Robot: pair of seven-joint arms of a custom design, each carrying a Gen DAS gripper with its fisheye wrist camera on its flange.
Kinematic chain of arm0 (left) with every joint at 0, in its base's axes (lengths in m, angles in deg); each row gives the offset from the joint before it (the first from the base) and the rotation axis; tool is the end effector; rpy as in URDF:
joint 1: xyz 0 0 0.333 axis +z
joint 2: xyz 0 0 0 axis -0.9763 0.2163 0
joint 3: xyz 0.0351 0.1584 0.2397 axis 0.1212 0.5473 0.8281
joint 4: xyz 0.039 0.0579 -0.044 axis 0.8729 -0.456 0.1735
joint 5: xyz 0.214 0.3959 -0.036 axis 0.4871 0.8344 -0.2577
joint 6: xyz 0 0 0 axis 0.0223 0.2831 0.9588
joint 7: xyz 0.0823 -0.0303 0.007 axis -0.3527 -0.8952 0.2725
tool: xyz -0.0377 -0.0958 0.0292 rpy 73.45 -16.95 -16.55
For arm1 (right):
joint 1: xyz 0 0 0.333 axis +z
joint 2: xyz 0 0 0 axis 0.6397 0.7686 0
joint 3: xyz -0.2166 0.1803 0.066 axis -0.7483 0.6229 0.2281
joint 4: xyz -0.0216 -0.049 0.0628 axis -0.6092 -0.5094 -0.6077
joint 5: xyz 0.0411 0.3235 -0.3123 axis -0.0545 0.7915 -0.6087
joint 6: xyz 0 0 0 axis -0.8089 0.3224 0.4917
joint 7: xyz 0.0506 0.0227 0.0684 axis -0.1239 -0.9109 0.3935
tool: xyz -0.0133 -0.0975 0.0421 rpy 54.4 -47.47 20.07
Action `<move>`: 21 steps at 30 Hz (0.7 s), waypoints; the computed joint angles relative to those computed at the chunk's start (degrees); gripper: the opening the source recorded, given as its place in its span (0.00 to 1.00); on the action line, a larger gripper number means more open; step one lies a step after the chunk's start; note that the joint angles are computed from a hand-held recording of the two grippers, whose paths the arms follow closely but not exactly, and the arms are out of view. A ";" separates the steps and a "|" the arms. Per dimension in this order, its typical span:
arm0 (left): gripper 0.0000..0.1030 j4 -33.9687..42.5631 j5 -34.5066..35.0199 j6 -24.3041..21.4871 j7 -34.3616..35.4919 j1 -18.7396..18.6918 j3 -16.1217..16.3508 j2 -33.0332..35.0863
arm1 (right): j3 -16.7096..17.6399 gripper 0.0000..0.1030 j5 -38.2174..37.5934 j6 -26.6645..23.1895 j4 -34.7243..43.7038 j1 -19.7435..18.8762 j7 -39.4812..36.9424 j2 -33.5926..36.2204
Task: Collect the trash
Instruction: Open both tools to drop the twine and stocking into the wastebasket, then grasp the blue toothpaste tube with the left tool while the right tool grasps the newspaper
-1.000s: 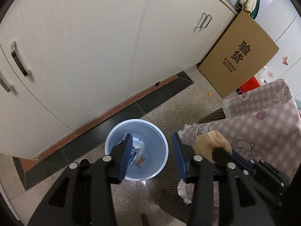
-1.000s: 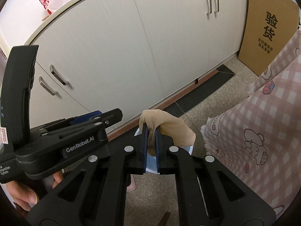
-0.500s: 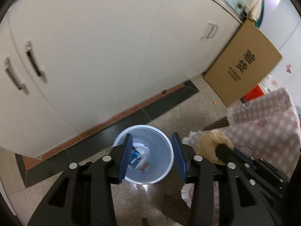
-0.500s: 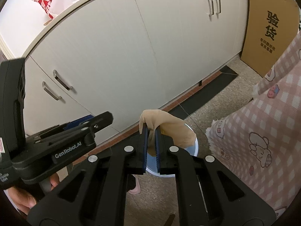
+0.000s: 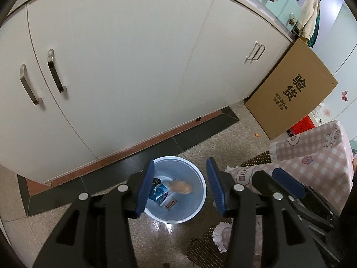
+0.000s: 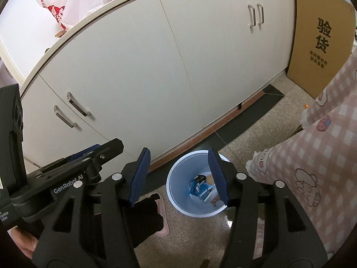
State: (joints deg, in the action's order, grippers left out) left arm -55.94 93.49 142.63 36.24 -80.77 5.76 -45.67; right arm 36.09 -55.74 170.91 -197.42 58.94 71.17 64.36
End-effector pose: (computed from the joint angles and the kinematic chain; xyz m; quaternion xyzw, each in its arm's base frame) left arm 0.5666 -0.1639 0.4651 -0.7815 0.5479 -0.2610 0.1448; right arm 0.5603 0.1496 0.4549 -0.7425 0.5703 -0.0828 0.3415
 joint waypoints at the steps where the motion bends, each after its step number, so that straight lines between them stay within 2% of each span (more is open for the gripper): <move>1: 0.47 -0.01 0.22 0.06 -0.25 0.00 -0.13 -0.13 | 0.40 0.52 -1.23 0.59 -0.68 -0.40 0.96 -0.91; 6: 0.47 -0.79 -0.76 0.50 0.41 -0.67 -0.46 -2.51 | 0.80 0.52 -7.45 3.77 -4.03 -0.96 5.62 -5.60; 11: 0.47 -1.23 -3.96 1.67 3.88 -2.48 -0.84 -5.44 | -0.84 0.52 -13.05 5.27 -8.38 -1.28 10.11 -12.86; 15: 0.51 0.23 -4.74 2.77 6.11 -4.22 -2.59 -6.50 | -2.86 0.55 -16.91 6.34 -12.72 -2.00 13.23 -20.21; 21: 0.54 4.76 -6.92 4.00 10.38 -8.52 -4.92 -4.59 | -5.24 0.56 -24.08 6.47 -19.60 -7.57 18.66 -31.98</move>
State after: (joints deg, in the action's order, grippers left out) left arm -51.18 86.58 146.63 46.62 -89.28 0.84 -50.26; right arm 30.85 -79.82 177.38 -217.02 51.36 89.83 32.38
